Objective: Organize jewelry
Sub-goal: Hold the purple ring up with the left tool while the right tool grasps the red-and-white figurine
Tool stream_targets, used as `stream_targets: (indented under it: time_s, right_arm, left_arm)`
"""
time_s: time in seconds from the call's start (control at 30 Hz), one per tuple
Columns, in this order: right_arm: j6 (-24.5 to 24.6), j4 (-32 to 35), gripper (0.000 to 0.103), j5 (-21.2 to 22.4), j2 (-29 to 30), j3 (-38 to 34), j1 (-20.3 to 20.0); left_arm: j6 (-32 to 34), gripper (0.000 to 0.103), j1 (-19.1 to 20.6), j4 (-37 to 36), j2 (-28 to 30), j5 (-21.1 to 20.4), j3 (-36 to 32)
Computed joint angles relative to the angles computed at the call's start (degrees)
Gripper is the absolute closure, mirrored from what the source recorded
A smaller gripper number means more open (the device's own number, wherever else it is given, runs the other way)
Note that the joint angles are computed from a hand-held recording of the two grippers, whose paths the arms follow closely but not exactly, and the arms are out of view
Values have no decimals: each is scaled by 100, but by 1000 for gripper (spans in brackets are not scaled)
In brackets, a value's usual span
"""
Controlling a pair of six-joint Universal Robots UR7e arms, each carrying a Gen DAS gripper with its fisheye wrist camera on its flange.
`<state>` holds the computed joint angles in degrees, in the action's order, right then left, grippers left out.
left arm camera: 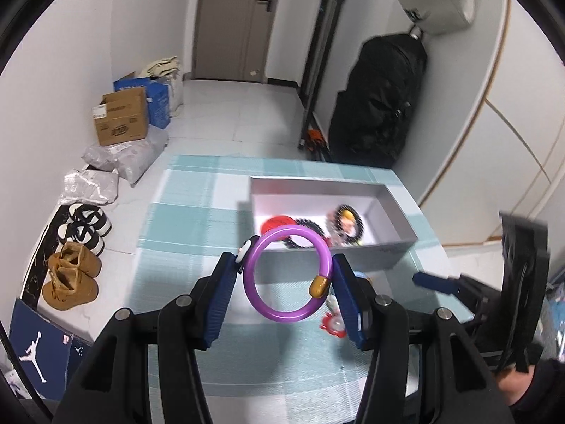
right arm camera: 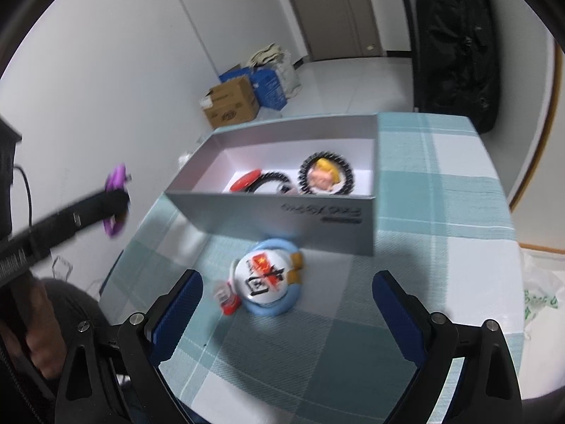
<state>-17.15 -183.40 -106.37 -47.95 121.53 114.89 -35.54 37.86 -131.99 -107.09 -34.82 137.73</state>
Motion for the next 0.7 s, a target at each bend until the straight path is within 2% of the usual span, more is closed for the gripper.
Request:
stream_targets:
  time_s: [0.1, 0.23, 0.5, 0.7]
  right_arm:
    - [-116, 86, 9, -94, 121, -65, 35]
    - [-146, 275, 24, -186, 270, -182, 34]
    - [-392, 172, 34, -350, 333, -146, 148]
    - [-863, -133, 44, -140, 320, 16, 332]
  left_arm:
    - [-80, 53, 74, -27, -133, 20, 4]
    - [-50, 53, 131, -145, -185, 28, 22]
    - [128, 53, 194, -253, -175, -40, 14]
    - [144, 53, 245, -312, -203, -138, -2]
